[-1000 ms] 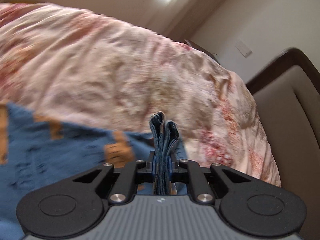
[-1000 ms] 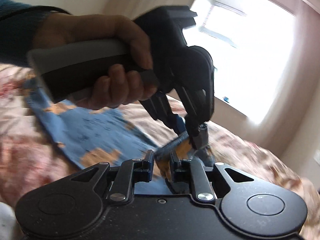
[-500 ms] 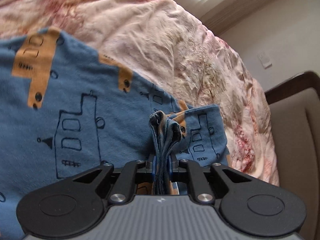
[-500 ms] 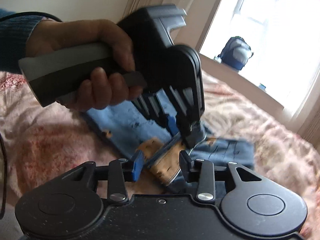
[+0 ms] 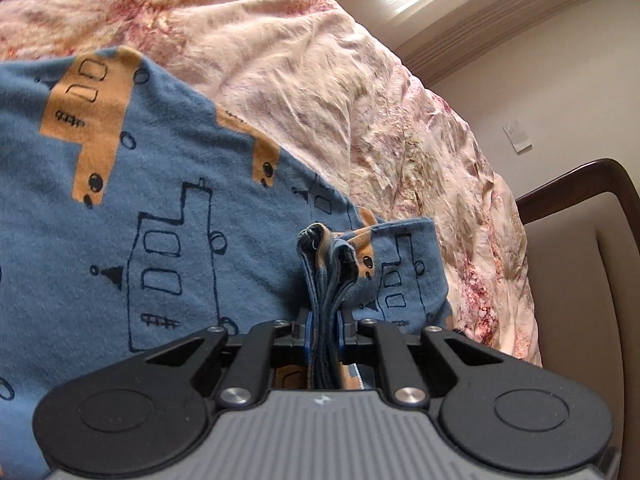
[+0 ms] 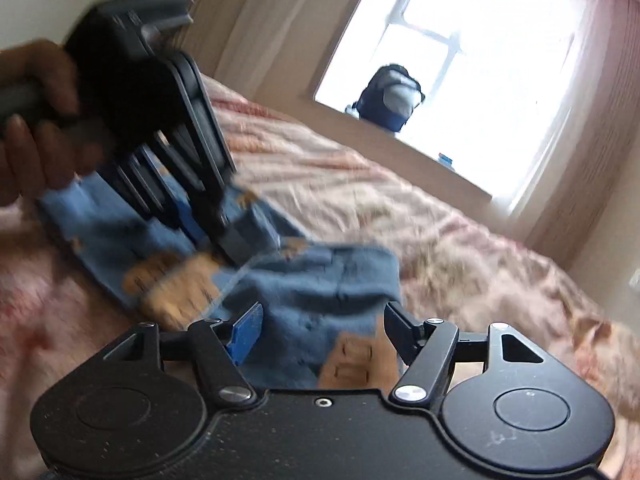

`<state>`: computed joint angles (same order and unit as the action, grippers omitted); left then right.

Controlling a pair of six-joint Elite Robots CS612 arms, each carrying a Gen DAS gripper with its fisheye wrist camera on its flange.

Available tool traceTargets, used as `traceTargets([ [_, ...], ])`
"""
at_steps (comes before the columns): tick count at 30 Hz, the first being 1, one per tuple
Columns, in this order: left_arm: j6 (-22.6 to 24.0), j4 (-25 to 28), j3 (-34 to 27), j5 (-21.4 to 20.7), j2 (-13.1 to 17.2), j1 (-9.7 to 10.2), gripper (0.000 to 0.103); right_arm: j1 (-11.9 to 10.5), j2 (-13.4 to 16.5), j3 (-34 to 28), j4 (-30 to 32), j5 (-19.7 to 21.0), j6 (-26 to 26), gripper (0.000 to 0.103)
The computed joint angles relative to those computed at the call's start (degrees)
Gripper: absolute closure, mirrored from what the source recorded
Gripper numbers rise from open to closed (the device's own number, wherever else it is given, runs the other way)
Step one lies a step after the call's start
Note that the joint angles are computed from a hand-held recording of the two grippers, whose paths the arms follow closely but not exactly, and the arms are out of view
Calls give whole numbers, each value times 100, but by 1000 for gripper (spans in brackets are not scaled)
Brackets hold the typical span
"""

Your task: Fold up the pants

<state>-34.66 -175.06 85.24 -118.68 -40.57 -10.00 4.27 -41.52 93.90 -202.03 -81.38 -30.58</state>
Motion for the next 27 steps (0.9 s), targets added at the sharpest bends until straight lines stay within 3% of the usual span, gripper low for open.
traceTargets([
  [5, 58, 24, -7, 103, 6, -28, 90, 0, 29, 2, 66, -13, 306, 33],
  [8, 20, 51, -13, 120, 0, -32, 90, -67, -33, 142, -255, 489, 487, 33],
  [11, 21, 121, -34, 140, -4, -38, 90, -83, -171, 277, -50, 1096, 496, 33],
  [17, 47, 298, -82, 243, -31, -70, 90, -15, -253, 283, 413, 1549, 481, 46],
  [23, -67, 299, -75, 231, -32, -70, 90, 73, -274, 258, 729, 1423, 305, 53],
  [27, -108, 261, -78, 187, -7, -58, 90, 81, -240, 227, 703, 1303, 481, 59],
])
